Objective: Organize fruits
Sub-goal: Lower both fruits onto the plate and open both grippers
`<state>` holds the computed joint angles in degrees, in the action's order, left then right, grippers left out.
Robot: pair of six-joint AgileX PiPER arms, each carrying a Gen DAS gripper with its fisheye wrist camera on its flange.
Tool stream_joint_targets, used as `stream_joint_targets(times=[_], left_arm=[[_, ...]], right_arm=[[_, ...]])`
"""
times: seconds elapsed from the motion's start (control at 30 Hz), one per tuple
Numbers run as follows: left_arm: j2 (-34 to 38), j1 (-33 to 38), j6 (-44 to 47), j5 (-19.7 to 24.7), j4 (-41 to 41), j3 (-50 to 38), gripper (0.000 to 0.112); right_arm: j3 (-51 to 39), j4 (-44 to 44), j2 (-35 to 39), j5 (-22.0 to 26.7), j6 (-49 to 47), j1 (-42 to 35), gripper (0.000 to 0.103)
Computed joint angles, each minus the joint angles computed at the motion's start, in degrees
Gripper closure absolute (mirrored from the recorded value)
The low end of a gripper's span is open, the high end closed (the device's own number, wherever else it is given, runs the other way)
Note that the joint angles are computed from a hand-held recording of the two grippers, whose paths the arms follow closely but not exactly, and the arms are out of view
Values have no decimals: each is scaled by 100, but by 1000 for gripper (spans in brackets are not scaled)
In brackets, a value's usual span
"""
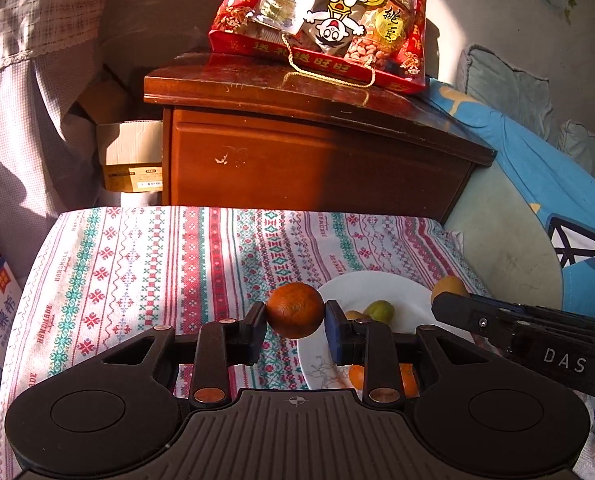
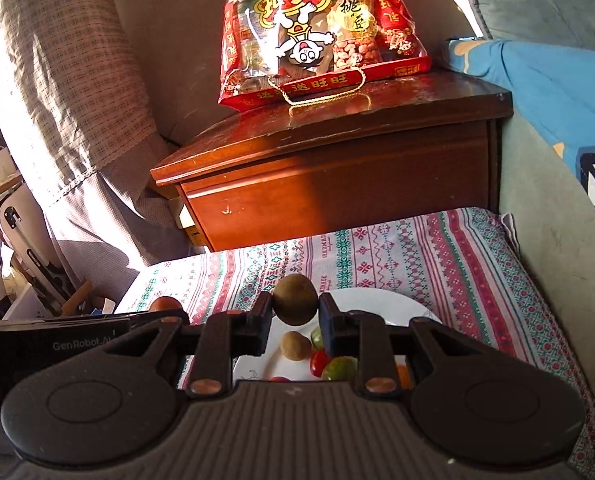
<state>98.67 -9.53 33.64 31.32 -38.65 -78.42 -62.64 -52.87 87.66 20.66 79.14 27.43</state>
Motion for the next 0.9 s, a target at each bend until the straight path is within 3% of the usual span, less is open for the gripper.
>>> stream_joint_targets(times=[0.3, 0.37, 0.9], left_arm=[[454, -344, -193, 50, 67, -433, 84], [571, -458, -312, 16, 200, -488, 84], [1066, -792, -1175, 19, 1073, -775, 83]], right_arm=[[173, 943, 255, -357, -433, -661, 78], [179, 1424, 339, -528, -909, -755, 78], [71, 1602, 609, -369, -938, -761, 74]])
